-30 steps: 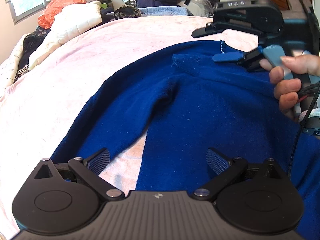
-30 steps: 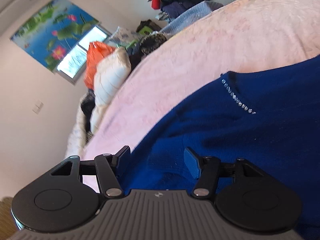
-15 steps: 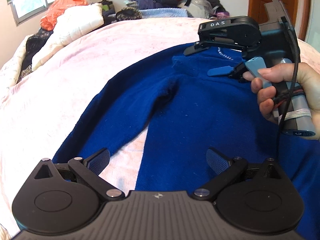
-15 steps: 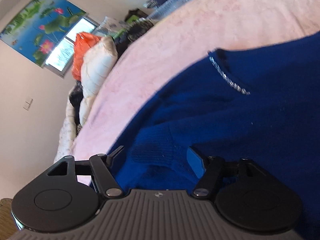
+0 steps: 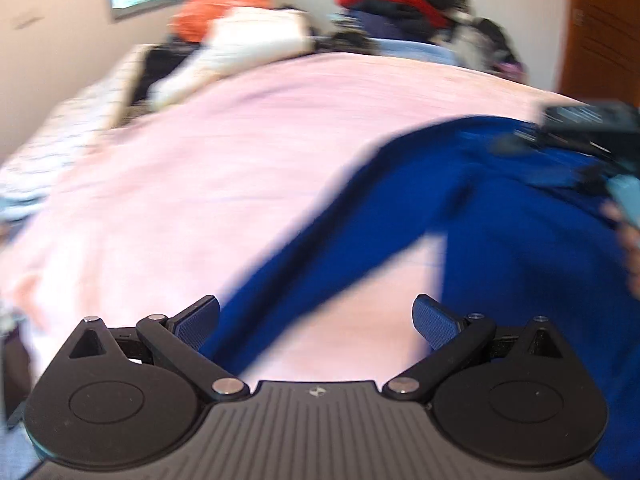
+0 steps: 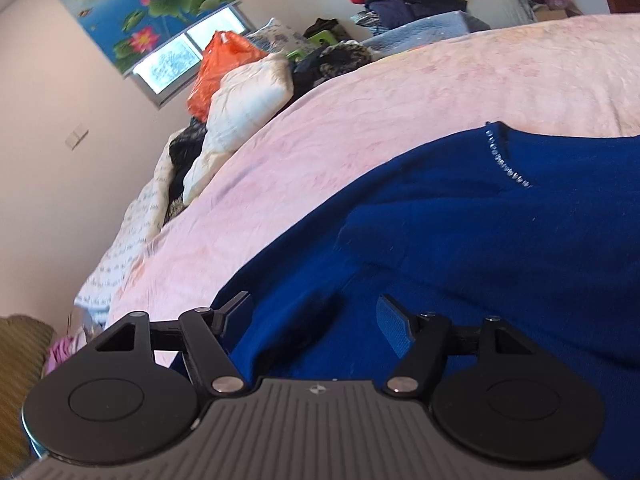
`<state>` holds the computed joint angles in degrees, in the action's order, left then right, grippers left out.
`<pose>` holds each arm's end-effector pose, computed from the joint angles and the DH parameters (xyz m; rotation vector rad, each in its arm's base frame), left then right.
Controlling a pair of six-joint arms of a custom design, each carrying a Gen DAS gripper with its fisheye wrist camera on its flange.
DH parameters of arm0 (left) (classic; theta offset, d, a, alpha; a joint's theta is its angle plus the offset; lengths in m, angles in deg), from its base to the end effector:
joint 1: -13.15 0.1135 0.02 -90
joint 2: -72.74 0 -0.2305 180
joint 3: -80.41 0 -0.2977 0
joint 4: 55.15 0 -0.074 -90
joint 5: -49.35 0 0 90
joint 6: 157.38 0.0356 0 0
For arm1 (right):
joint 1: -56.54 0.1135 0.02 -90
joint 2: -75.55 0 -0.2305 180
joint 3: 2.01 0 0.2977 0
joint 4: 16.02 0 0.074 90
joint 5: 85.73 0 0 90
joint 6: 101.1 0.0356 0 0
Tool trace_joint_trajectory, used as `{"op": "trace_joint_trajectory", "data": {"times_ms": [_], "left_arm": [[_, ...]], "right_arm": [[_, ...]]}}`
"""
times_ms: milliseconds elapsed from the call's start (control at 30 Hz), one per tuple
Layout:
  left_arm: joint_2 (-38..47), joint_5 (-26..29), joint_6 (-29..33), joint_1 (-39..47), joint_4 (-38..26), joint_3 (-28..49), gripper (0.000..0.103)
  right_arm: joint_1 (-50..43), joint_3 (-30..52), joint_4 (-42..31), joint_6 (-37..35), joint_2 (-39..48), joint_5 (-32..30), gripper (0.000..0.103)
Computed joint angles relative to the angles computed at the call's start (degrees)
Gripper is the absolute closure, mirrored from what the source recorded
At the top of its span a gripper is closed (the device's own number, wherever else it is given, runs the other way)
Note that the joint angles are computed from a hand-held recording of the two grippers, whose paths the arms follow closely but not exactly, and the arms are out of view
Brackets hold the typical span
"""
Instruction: Fold small clothes
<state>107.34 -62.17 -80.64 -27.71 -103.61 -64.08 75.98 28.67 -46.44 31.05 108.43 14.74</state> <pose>0.1600 -0.1211 0.1701 0.3873 2.2950 -0.0173 0.2056 0.0657 0.1684 0.5311 2.0948 0.4349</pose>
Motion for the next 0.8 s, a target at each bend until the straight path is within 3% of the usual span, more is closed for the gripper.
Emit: {"op": "trace_joint_trajectory", "data": {"times_ms": [133,300,367,533,700,800], "left_arm": [[-5.2,-2.7,6.8,14.0,-2.0,-2.0,0.000],[-3.8,1.5,13.2,27.7,1.1,-2.8,0.000],[-2.0,-0.2,13.7,26.2,2.7,-3.1,0.000],[-10.0,4.0,18.8,23.8,2.4,-7.9,0.000],[-19.6,12.8,30.9,25.3,-0.8,-11.6,0.000],[-25.7,13.8,36.7,24.2,-3.0,-14.7,0.000]], "right_arm": [[8.4,1.3,-0.5,-0.4,2.3,5.7,0.031],[19.7,10.9,1.9,-6.7,18.8,9.2,0.030],[23.3,15.3,3.0,-9.5,25.3,10.6,0.031],[29.9,26.1,4.5,-17.3,38.8,16.7,0.031],[31.2,34.2,7.0,-25.4,49.4,14.7,0.037],[30.9,39.4,3.3,-26.3,55.5,15.0,0.037]]}}
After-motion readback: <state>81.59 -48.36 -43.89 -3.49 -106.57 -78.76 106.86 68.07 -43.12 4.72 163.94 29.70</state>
